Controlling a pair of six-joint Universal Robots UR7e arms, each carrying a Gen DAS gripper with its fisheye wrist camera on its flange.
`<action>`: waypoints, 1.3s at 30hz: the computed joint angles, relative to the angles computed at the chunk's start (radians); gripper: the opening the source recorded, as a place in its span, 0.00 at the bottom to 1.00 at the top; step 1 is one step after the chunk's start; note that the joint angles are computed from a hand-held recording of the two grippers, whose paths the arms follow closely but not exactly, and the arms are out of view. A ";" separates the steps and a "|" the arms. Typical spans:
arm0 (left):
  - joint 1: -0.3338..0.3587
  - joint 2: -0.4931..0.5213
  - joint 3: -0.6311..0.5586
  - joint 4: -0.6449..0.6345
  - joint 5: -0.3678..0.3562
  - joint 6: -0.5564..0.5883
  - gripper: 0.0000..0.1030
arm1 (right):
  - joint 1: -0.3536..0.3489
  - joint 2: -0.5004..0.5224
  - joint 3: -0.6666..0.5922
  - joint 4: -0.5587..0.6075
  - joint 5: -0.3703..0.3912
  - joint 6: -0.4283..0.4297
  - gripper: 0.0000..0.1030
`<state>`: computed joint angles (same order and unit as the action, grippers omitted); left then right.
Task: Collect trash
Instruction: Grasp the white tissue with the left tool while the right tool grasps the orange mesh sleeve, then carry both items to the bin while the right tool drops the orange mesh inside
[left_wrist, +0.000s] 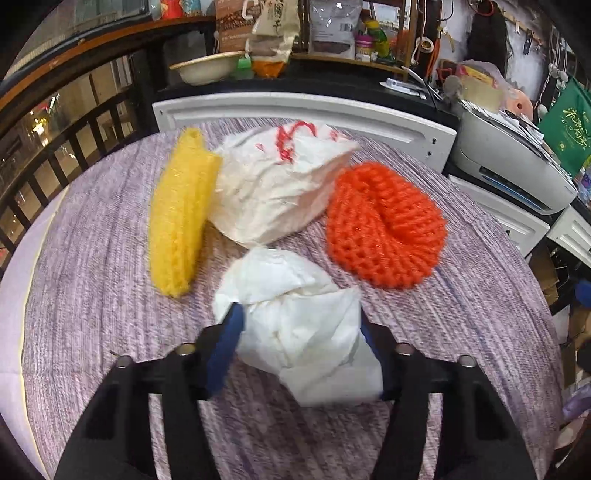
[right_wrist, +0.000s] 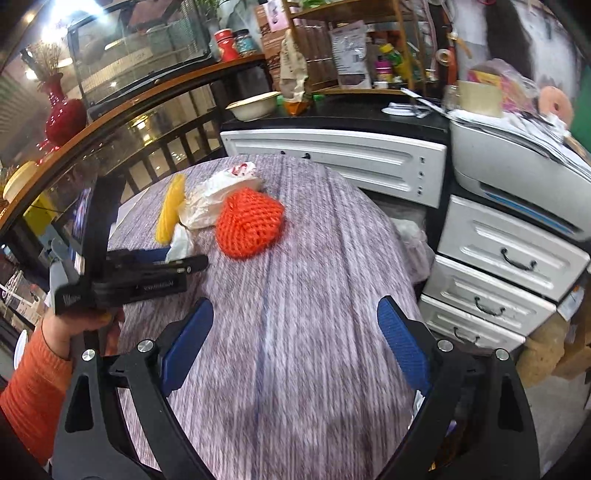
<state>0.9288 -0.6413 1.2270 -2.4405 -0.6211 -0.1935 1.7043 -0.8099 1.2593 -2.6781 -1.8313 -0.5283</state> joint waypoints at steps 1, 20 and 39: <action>-0.001 -0.007 0.012 -0.009 0.005 0.004 0.36 | 0.005 0.021 -0.031 0.019 -0.004 -0.008 0.87; -0.047 -0.145 0.226 -0.222 -0.037 0.043 0.18 | 0.060 0.419 -0.622 0.357 -0.113 -0.044 0.16; -0.149 -0.227 0.447 -0.335 -0.026 -0.059 0.18 | 0.022 -0.075 0.148 -0.067 0.070 -0.134 0.14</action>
